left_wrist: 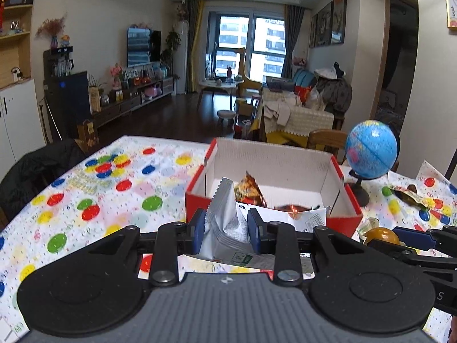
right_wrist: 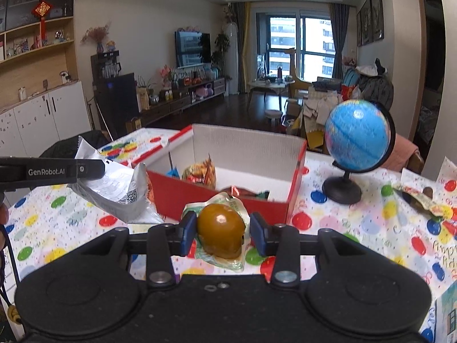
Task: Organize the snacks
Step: 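Lift both snacks and carry them over the red box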
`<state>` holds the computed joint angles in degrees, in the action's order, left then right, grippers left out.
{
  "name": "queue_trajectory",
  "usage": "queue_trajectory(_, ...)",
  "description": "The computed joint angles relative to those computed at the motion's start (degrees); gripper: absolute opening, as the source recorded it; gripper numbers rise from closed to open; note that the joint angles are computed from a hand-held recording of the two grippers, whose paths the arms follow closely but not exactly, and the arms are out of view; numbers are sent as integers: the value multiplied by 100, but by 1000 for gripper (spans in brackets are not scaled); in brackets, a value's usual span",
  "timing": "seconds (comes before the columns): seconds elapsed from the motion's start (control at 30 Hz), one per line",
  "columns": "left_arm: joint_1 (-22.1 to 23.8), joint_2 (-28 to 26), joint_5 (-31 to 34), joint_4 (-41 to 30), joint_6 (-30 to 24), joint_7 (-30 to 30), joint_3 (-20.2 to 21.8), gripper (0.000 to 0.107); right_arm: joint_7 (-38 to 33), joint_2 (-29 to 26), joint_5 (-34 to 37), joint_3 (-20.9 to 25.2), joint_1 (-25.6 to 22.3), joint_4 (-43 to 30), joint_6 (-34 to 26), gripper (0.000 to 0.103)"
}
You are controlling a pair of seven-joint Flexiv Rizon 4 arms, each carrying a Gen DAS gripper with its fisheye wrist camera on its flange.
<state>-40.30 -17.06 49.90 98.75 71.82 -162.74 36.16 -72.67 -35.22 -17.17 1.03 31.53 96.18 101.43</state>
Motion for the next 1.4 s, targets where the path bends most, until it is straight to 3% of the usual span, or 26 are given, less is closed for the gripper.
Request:
queue_trajectory(0.57,957,10,792,-723,-689,-232,-1033,31,337,-509,64,-496,293,-1108,-190,40)
queue_trajectory(1.0,2232,-580,636,-1398,-808,4,-2053,31,572,-1292,-258,-81,-24,-2396,-915,40)
queue_trajectory(1.4,2469,-1407,34,-2004,-717,654,-2047,31,436,-1982,-298,268,-188,-3380,-1709,40)
